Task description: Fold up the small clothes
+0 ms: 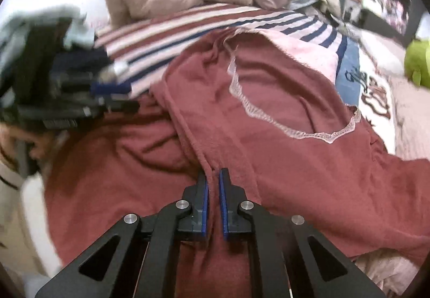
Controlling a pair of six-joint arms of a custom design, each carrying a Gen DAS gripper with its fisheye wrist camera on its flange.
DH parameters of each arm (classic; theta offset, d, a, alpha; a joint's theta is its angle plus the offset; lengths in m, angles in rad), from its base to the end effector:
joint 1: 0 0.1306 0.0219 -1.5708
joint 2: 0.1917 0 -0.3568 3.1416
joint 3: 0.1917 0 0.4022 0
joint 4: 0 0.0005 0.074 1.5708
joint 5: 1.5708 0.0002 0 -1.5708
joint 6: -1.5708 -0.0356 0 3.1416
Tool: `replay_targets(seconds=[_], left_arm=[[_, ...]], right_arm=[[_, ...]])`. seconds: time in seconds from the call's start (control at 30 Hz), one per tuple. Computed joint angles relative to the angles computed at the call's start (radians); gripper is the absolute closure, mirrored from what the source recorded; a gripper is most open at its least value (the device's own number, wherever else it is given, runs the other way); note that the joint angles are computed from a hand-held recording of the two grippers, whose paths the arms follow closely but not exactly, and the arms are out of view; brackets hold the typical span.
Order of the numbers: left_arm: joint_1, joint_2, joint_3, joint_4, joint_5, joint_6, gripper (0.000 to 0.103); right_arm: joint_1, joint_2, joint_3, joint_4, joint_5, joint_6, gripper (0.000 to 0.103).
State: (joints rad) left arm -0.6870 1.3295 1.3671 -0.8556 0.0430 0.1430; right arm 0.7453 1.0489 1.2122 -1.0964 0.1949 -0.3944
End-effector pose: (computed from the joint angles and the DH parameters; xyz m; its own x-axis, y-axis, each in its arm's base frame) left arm 0.3705 -0.3066 0.4220 -0.6520 0.3507 -0.6722 0.5693 0.8121 -0.1285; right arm 0.2753 0.2440 0.4459 -0.7682 -0.1960 -0.6094 -0.3091 0.9472 0.0851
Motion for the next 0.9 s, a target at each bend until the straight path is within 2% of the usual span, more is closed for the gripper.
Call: replay_targets(seconds=[0.13, 0.23, 0.33, 0.37, 0.43, 0.47, 0.5, 0.53, 0.57, 0.63, 0.73, 0.77, 0.83, 0.9], left_arm=[[0.001, 0.013, 0.013, -0.002, -0.006, 0.002, 0.063], [-0.002, 0.028, 0.026, -0.007, -0.014, 0.001, 0.063], [-0.003, 0.047, 0.041, -0.012, -0.015, 0.007, 0.063], [-0.003, 0.051, 0.045, -0.013, -0.011, 0.011, 0.063], [-0.005, 0.052, 0.045, -0.011, -0.011, 0.010, 0.063], [-0.007, 0.050, 0.044, -0.012, -0.013, 0.007, 0.063], [-0.008, 0.046, 0.041, -0.010, -0.015, 0.005, 0.063], [-0.008, 0.040, 0.039, -0.008, -0.013, 0.004, 0.063], [-0.008, 0.030, 0.033, -0.001, -0.006, 0.008, 0.063], [-0.010, 0.016, 0.028, 0.008, 0.008, 0.014, 0.063], [-0.018, 0.003, 0.031, 0.014, 0.017, 0.018, 0.063], [-0.024, -0.002, 0.031, 0.018, 0.017, 0.019, 0.063], [-0.031, -0.008, 0.034, 0.023, 0.027, 0.020, 0.062], [-0.043, -0.016, 0.034, 0.024, 0.031, 0.020, 0.062]], right_arm=[[-0.114, -0.043, -0.015, 0.024, -0.125, -0.054, 0.101], [-0.230, -0.068, -0.052, 0.044, -0.245, -0.128, 0.101], [-0.336, -0.091, -0.115, 0.054, -0.327, -0.222, 0.101], [-0.355, -0.095, -0.129, 0.047, -0.324, -0.241, 0.100], [-0.354, -0.101, -0.135, 0.026, -0.279, -0.214, 0.100], [-0.347, -0.108, -0.134, 0.019, -0.262, -0.195, 0.099], [-0.336, -0.119, -0.126, -0.002, -0.230, -0.173, 0.093], [-0.324, -0.126, -0.115, -0.025, -0.191, -0.158, 0.085], [-0.296, -0.136, -0.097, -0.059, -0.115, -0.136, 0.080], [-0.247, -0.162, -0.071, -0.099, -0.040, -0.096, 0.080], [-0.188, -0.202, -0.062, -0.091, -0.103, -0.055, 0.078], [-0.156, -0.203, -0.057, -0.096, -0.103, -0.044, 0.075], [-0.091, -0.177, -0.041, -0.132, -0.054, -0.032, 0.049], [-0.046, -0.135, -0.036, -0.174, 0.035, -0.016, 0.043]])
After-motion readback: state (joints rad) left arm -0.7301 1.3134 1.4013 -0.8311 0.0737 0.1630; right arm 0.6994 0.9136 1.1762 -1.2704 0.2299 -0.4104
